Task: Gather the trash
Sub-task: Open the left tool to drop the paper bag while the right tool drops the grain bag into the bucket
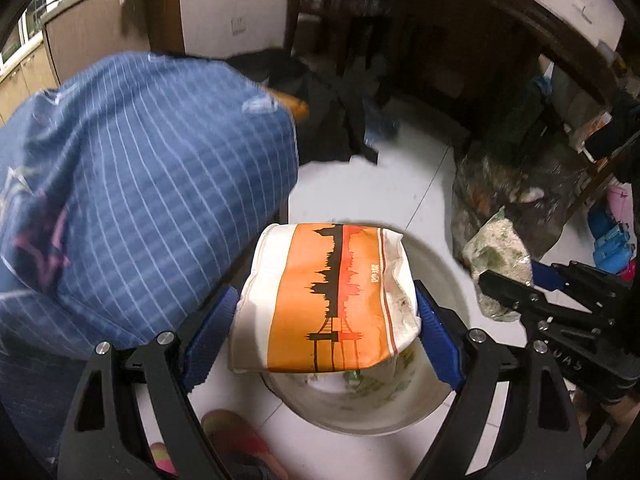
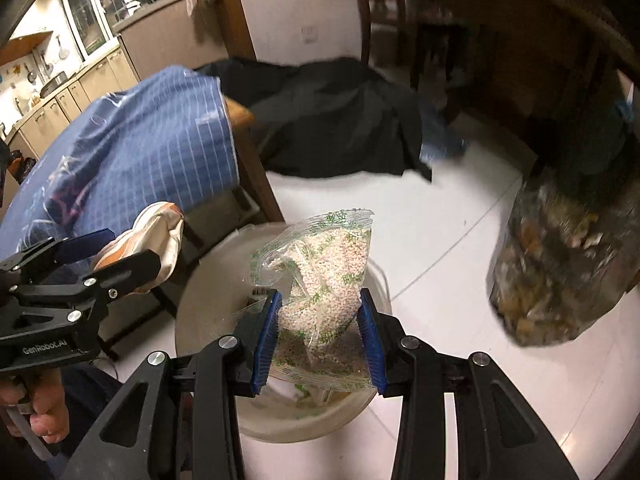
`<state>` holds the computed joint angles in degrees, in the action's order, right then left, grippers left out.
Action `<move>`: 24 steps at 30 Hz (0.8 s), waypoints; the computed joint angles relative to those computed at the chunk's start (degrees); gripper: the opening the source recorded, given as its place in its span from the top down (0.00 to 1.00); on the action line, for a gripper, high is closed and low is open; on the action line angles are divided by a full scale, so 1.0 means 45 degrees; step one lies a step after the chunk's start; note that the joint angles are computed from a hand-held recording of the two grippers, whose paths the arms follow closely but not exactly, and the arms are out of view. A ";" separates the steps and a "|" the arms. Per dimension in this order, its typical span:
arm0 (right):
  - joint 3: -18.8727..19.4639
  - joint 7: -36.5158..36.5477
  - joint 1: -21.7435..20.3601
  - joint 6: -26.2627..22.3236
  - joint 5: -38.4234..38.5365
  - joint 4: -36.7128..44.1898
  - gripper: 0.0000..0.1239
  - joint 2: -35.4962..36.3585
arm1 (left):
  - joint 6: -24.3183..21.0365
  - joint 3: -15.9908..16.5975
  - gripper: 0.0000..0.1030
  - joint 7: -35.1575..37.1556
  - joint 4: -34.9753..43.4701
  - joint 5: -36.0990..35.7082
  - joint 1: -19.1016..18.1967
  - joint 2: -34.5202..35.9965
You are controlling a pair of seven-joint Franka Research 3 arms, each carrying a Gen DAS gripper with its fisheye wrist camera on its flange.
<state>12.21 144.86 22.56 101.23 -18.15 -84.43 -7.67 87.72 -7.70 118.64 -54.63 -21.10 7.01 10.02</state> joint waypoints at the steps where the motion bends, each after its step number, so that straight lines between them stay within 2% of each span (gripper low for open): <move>1: -0.0079 -0.0014 -0.0013 0.0170 0.0250 -0.0254 0.68 -0.0077 | 0.0060 0.0004 0.20 0.0042 -0.0247 0.0117 -0.0029 -0.0092; 7: -0.0243 -0.0096 -0.0154 0.0649 0.1205 -0.0997 0.68 -0.0302 | -0.0393 -0.0071 0.20 0.0019 -0.0069 0.0723 -0.0281 0.0122; 17: -0.0163 -0.0162 -0.0215 0.0679 0.1412 -0.0872 0.67 -0.0224 | -0.0644 -0.0061 0.19 -0.0097 -0.0149 0.0997 -0.0392 0.0153; 20: -0.0118 -0.0028 -0.0258 0.0755 0.1172 -0.0925 0.55 -0.0354 | -0.0921 -0.0055 0.19 -0.0226 0.0212 0.1009 -0.0337 0.0363; 24: -0.0082 0.0042 -0.0339 0.0596 0.0974 -0.0823 0.54 -0.0470 | -0.1259 -0.0114 0.17 -0.0314 0.0739 0.0937 -0.0216 0.0661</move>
